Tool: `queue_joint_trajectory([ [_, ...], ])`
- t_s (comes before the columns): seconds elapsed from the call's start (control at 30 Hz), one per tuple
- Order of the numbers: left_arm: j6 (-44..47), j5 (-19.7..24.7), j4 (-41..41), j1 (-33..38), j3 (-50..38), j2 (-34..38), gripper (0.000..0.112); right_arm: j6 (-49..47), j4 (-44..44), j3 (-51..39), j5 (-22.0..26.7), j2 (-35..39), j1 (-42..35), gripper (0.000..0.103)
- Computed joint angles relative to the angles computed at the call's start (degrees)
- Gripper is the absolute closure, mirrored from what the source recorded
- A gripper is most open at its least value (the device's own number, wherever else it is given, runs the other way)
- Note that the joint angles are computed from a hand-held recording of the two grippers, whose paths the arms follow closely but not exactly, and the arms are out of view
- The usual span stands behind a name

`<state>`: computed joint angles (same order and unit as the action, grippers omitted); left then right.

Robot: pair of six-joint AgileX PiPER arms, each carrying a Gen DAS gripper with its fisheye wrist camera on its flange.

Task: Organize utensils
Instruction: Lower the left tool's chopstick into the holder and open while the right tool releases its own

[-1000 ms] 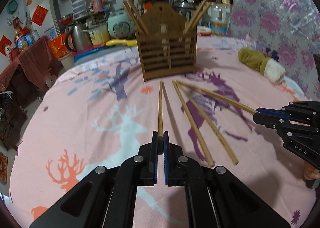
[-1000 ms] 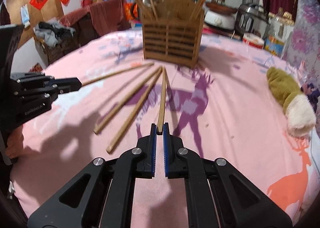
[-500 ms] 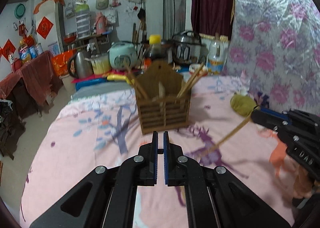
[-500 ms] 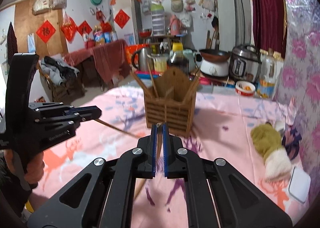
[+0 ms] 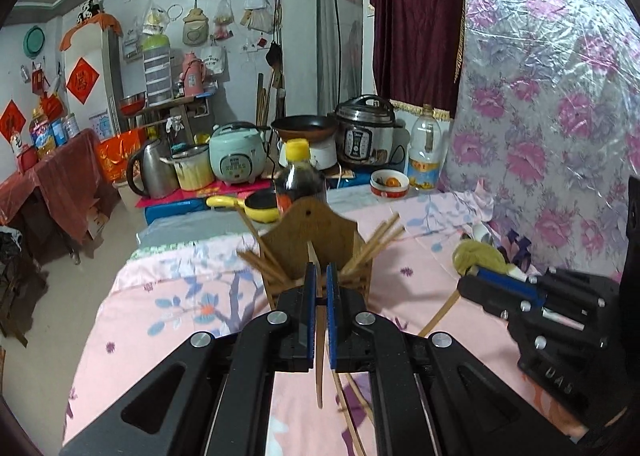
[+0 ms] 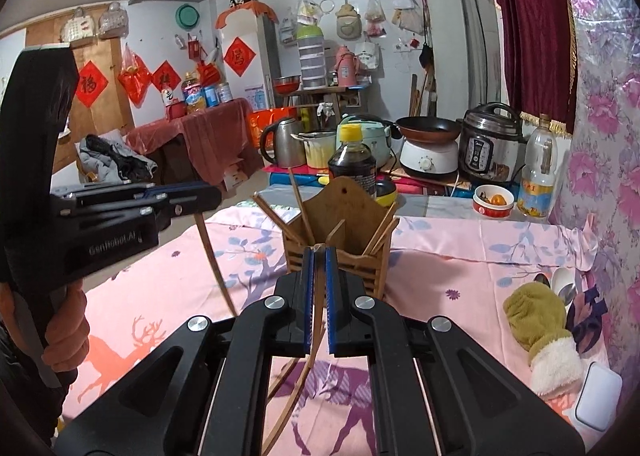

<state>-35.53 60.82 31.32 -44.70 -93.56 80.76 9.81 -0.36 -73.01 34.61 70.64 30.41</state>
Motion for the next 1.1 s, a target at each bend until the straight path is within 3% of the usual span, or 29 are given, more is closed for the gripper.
queue_joint_trajectory([
  [0.2, 6.56, 3.05, -3.59, 5.22, -19.31, 9.90, 0.107, -0.49, 1.97, -8.36, -0.09, 5.73, -2.82, 0.097],
  [0.37, 8.53, 3.96, -4.26, 8.48, -34.76, 17.49, 0.107, 10.39, -10.43, -15.88, -3.78, 10.74, -1.01, 0.097],
  [0.47, 3.26, 0.18, 2.25, 8.54, -33.49, 18.89, 0.107, 20.74, -20.01, -16.16, -7.56, 13.29, -0.18, 0.097],
  [0.53, -1.57, -3.71, 6.17, 9.05, -28.03, 18.36, 0.107, 27.49, -25.92, -15.06, -9.87, 15.14, -0.03, 0.097],
  [0.63, -4.96, -8.56, 3.86, 11.96, -19.25, 17.44, 0.106, 25.82, -21.85, -12.90, -12.72, 18.07, -1.90, 0.096],
  [0.67, -5.06, -9.85, 1.27, 13.31, -16.66, 17.22, 0.096, 24.03, -19.74, -12.84, -13.05, 19.35, -2.59, 0.092],
  [0.7, -5.01, -10.73, -0.84, 14.36, -14.88, 17.09, 0.069, 21.31, -17.77, -14.31, -11.29, 21.07, -2.94, 0.092],
  [0.73, -5.67, -11.97, -1.64, 15.11, -12.84, 16.49, 0.060, 20.16, -16.87, -15.33, -10.10, 22.19, -3.45, 0.092],
  [0.87, -6.93, -18.10, -3.05, 16.92, -4.36, 12.55, 0.056, 14.02, -7.02, -14.24, -12.03, 21.44, -5.94, 0.089],
  [1.03, -7.15, -17.63, -2.04, 17.14, -2.80, 11.10, 0.035, 22.04, -16.70, -13.42, -11.59, 20.76, -3.51, 0.077],
  [1.1, -8.61, -17.81, -0.88, 17.12, -1.36, 9.82, 0.017, 24.95, -20.23, -13.23, -11.20, 20.38, -2.39, 0.068],
])
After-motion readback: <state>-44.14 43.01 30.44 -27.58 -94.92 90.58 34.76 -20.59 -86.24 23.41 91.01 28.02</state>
